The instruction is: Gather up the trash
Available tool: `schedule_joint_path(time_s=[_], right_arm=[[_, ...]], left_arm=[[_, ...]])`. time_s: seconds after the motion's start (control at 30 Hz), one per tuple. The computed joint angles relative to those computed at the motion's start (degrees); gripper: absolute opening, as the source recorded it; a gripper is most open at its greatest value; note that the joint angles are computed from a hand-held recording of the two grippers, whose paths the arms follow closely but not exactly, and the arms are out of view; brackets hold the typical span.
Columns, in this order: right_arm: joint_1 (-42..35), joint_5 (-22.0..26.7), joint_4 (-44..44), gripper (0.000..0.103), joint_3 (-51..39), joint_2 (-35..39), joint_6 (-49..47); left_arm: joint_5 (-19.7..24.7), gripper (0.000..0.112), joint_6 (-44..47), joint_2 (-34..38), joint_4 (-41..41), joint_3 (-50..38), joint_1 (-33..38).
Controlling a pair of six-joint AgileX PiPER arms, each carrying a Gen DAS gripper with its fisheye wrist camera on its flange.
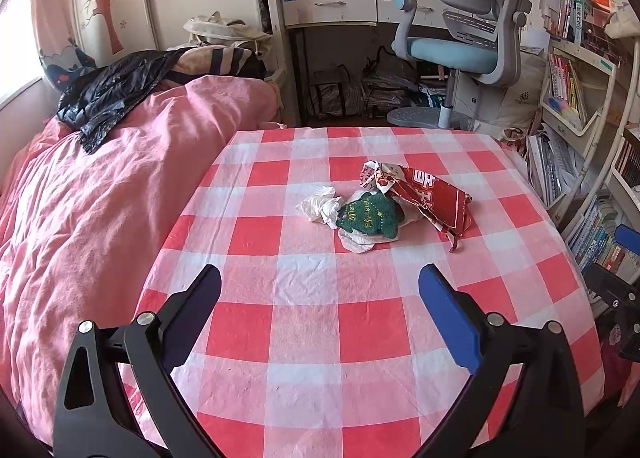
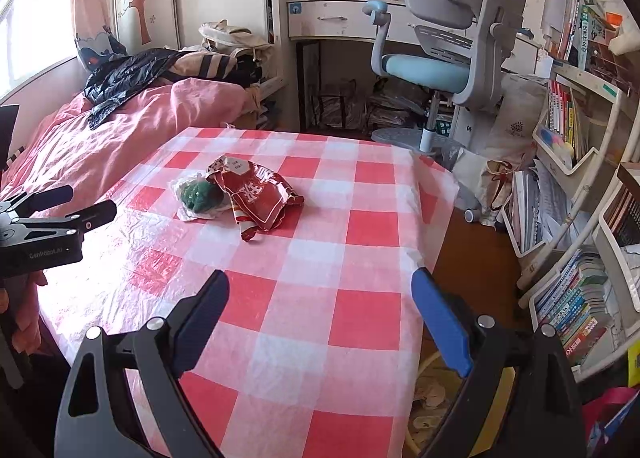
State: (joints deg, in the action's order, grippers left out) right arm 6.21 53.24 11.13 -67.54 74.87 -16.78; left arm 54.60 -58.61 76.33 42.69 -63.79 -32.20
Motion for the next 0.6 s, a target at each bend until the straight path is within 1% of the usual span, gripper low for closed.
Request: schedule_joint_path(time_s=[0.6], right_arm=[[0.6, 0.1, 0.1, 0.089, 0.3, -0.1, -1.1]], left_arm=[[-0.7, 0.095, 2.3, 0.9, -3.1, -0.4, 1.5]])
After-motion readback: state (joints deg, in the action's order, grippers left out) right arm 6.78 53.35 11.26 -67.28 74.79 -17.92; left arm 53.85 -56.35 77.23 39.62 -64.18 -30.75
